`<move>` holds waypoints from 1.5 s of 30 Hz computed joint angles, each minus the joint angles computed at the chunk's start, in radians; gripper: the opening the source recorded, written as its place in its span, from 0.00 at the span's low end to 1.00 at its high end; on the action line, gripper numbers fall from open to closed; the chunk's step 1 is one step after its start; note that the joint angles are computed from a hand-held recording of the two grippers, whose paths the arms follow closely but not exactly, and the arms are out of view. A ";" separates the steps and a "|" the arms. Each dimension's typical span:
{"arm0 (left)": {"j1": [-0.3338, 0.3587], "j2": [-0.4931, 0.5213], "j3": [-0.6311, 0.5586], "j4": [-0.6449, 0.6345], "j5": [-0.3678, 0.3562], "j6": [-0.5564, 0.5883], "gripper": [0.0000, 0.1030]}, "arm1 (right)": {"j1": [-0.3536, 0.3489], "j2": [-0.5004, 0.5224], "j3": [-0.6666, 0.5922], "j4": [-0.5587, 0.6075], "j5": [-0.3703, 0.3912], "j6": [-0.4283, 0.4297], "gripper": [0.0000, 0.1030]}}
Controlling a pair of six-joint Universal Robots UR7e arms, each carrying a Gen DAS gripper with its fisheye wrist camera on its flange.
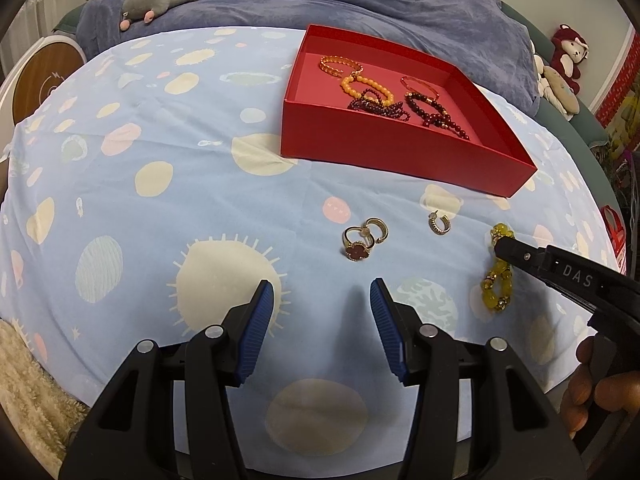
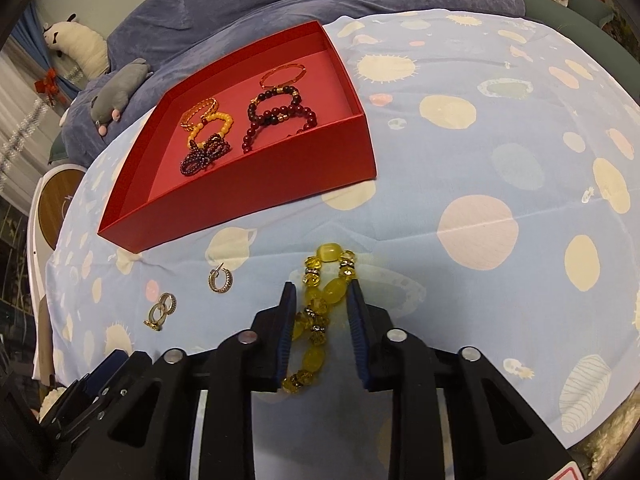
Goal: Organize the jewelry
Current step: 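Grasp the yellow bead bracelet with the right tool while the left tool grasps the red-stone gold ring, then carry the yellow bracelet and gold ring into the red box and open both tools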
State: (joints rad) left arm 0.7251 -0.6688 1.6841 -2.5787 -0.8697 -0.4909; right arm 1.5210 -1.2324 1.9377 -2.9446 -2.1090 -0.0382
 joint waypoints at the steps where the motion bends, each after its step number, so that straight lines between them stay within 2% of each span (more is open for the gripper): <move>1: 0.001 0.001 -0.001 -0.002 -0.002 0.001 0.47 | 0.000 -0.001 0.000 0.001 0.000 0.002 0.22; 3: 0.002 0.003 -0.006 -0.006 -0.007 0.004 0.47 | -0.002 -0.006 0.003 0.008 0.005 0.006 0.14; 6: 0.006 0.010 -0.020 -0.007 -0.016 0.007 0.47 | -0.002 -0.022 0.018 0.010 0.020 0.008 0.09; 16: 0.017 0.048 -0.071 -0.019 -0.025 0.041 0.46 | 0.006 -0.083 0.088 0.013 0.059 0.013 0.09; 21: 0.018 0.067 -0.089 -0.035 -0.033 0.076 0.37 | 0.004 -0.086 0.091 0.020 0.072 0.020 0.09; 23: 0.021 0.070 -0.093 -0.042 -0.044 0.085 0.29 | 0.003 -0.085 0.089 0.022 0.074 0.022 0.09; 31: 0.026 0.073 -0.092 -0.046 -0.057 0.098 0.15 | 0.006 -0.084 0.090 0.024 0.080 0.027 0.09; 45: 0.016 0.035 -0.051 -0.074 -0.075 0.095 0.14 | 0.021 -0.102 0.106 0.013 0.104 0.016 0.09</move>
